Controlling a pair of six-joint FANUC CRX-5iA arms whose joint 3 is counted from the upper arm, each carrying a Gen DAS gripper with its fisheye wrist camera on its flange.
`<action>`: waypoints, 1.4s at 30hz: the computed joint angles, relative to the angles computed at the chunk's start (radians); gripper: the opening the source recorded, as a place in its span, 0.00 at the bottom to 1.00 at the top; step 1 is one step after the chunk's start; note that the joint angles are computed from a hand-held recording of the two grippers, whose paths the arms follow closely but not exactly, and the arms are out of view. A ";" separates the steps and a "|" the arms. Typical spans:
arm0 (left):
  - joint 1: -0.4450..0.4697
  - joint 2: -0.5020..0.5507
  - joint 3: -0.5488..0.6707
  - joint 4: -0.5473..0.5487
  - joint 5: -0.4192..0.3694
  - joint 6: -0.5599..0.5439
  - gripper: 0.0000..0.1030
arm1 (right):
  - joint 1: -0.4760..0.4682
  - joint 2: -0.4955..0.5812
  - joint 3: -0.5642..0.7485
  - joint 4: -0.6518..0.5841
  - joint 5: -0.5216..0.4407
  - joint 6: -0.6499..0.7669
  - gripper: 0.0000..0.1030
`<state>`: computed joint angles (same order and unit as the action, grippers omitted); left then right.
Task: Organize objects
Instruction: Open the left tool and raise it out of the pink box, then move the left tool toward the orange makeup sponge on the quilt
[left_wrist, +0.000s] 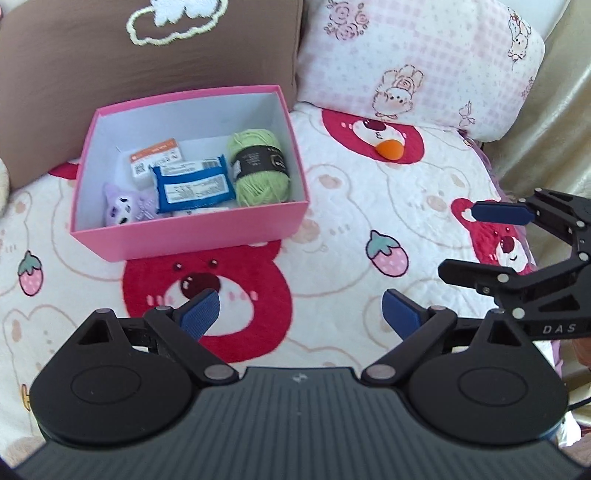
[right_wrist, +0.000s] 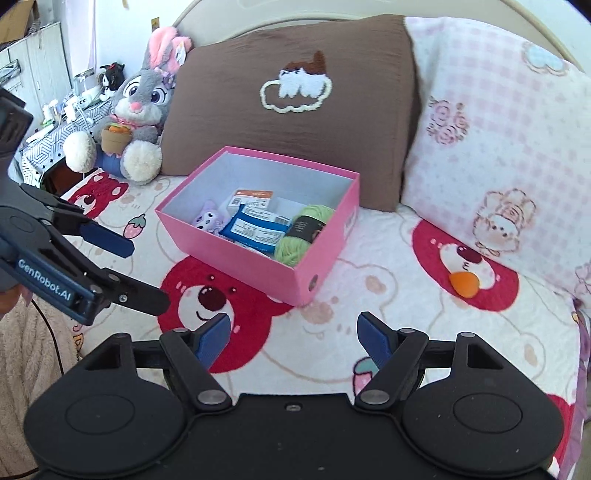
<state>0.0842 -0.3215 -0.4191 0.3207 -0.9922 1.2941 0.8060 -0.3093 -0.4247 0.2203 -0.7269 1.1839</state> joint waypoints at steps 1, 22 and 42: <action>-0.016 0.006 0.006 -0.012 0.006 0.012 0.93 | -0.004 -0.010 -0.012 0.009 -0.001 -0.001 0.77; -0.281 0.230 0.236 -0.182 0.089 0.147 0.93 | -0.160 -0.083 -0.113 0.069 0.035 -0.037 0.77; -0.341 0.434 0.327 -0.179 0.266 0.182 0.93 | -0.315 0.055 -0.232 0.344 0.381 -0.243 0.78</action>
